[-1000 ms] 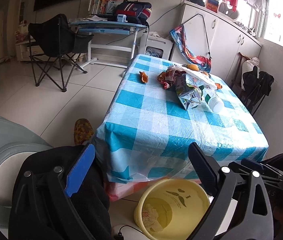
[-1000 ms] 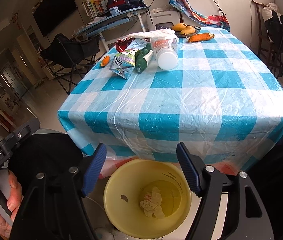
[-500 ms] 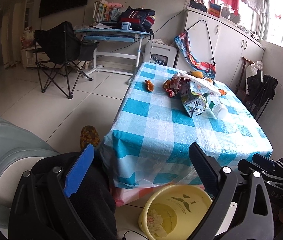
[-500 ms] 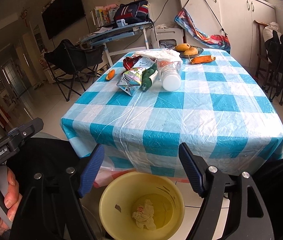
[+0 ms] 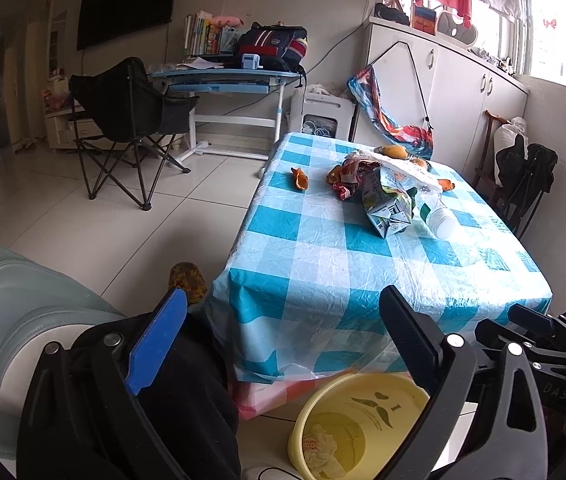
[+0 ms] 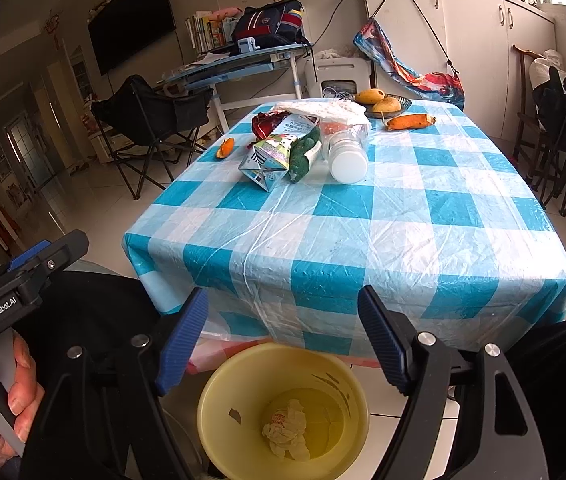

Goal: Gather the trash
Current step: 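Move the right gripper back toward the milk carton on the table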

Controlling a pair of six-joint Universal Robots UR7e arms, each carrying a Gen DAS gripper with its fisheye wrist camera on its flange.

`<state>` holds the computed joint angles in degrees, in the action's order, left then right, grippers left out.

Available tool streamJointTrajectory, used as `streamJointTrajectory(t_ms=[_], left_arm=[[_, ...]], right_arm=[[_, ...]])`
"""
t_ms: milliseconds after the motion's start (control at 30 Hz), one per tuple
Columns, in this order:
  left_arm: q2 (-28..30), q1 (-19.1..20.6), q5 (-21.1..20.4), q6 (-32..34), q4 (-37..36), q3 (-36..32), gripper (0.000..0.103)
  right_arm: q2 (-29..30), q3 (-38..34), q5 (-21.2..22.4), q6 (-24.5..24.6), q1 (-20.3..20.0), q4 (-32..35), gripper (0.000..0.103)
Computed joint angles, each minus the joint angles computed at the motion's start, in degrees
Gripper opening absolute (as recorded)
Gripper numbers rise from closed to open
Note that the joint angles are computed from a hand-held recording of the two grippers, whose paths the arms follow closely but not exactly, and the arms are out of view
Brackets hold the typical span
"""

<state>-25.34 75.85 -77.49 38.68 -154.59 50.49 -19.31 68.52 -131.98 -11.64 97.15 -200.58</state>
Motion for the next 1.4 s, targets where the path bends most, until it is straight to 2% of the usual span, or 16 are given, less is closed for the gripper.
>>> streamJointTrajectory(t_ms=[267,1133,1400], left_arm=[[-0.6,-0.2,0.0,1.7,-2.6,1.7,0.094],[0.1,0.0,0.0,-1.0,0.4,-0.8,0.095],[0.3,0.0,0.3,-0.7,0.6,-0.9,0.095]], right_arm=[[0.4,-0.6,-0.4,-0.5,0.1,-0.4,0.074],[1.2,-1.7,-0.9,-1.5,0.4,0.4,0.074],[0.1,-0.8,1.9,0.1,0.2,0.5,0.074]])
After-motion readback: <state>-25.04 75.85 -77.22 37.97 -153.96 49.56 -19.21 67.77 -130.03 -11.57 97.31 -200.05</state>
